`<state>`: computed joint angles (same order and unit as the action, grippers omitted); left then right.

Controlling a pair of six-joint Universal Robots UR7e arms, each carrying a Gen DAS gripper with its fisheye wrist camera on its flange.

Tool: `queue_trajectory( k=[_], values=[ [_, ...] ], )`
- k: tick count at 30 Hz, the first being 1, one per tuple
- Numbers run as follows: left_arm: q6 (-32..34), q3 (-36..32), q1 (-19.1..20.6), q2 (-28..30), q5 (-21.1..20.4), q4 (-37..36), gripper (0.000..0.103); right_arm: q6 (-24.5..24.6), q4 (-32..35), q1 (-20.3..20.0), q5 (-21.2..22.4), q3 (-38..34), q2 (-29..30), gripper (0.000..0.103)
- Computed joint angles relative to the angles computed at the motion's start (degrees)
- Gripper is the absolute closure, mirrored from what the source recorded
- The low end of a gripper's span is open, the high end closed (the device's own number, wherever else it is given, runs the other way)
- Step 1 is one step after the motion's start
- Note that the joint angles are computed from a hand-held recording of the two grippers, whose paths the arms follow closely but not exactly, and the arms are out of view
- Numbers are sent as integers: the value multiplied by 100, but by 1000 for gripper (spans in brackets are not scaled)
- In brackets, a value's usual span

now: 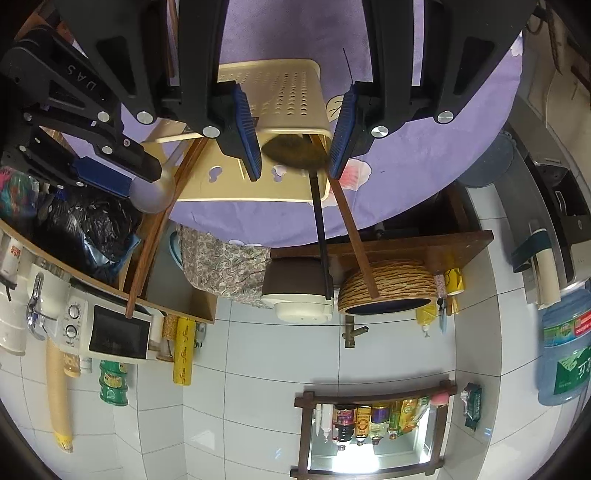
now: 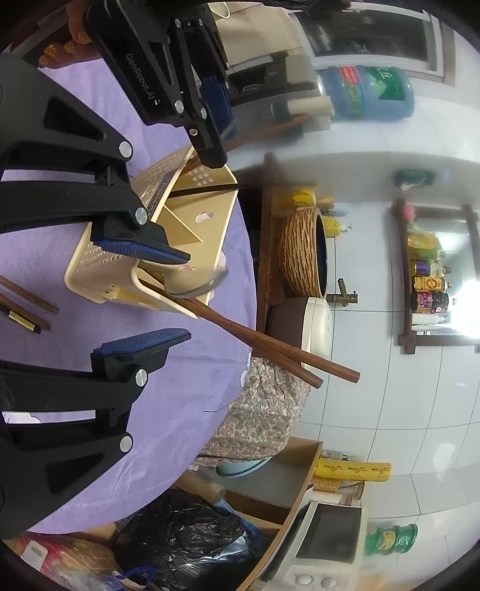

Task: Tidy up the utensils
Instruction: 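Open both tools, release the spoons, and move back to the table, then grasp the brown wooden spatula with the left tool while the right tool grasps a wooden chopstick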

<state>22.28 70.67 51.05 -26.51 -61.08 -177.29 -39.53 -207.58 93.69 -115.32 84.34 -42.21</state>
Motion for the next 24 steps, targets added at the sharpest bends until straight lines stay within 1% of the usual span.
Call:
queue_trajectory(
  k=[2,3,5,6,7,9,10,12,13,15,17,19,20,22,24],
  values=[
    [-80,164,3,-128,-128,-29,64,28,-26,4,18,62,-41,65],
    [-101,273,-3,-197,-186,-82,63,59,-24,3,44,128,-85,63],
    [-159,565,-18,-374,-257,-244,56,125,-130,1,93,309,-182,55],
    [-198,719,-32,-454,-254,-340,49,141,-228,7,87,412,-224,49],
    [-243,941,-40,-584,-254,-436,46,165,-319,17,57,567,-292,48],
    [-284,1261,-63,-767,-181,-458,45,200,-348,34,-2,768,-388,47],
    [-297,1450,-84,-875,-95,-417,45,282,-361,46,-128,929,-463,46],
    [-343,1791,-104,-1068,-29,-306,45,521,-270,39,-243,1190,-606,44],
    [-394,2009,-113,-1190,-16,-203,45,701,-248,21,-291,1400,-703,42],
    [-471,2343,-124,-1364,-32,-36,45,800,-417,5,-467,1729,-771,36],
    [-608,2684,-124,-1519,-83,177,45,708,-699,2,-700,1948,-714,35],
    [-826,2937,-103,-1624,-199,594,45,621,-970,-14,-938,2177,-632,34],
    [-922,3020,-85,-1648,-289,773,46,639,-1108,-41,-1037,2299,-590,33],
    [-1062,3113,-52,-1666,-437,1014,50,745,-1215,-116,-1113,2513,-575,33],
    [-1148,3176,-47,-1654,-566,1236,51,815,-1348,-186,-1215,2704,-548,33]
  ],
)
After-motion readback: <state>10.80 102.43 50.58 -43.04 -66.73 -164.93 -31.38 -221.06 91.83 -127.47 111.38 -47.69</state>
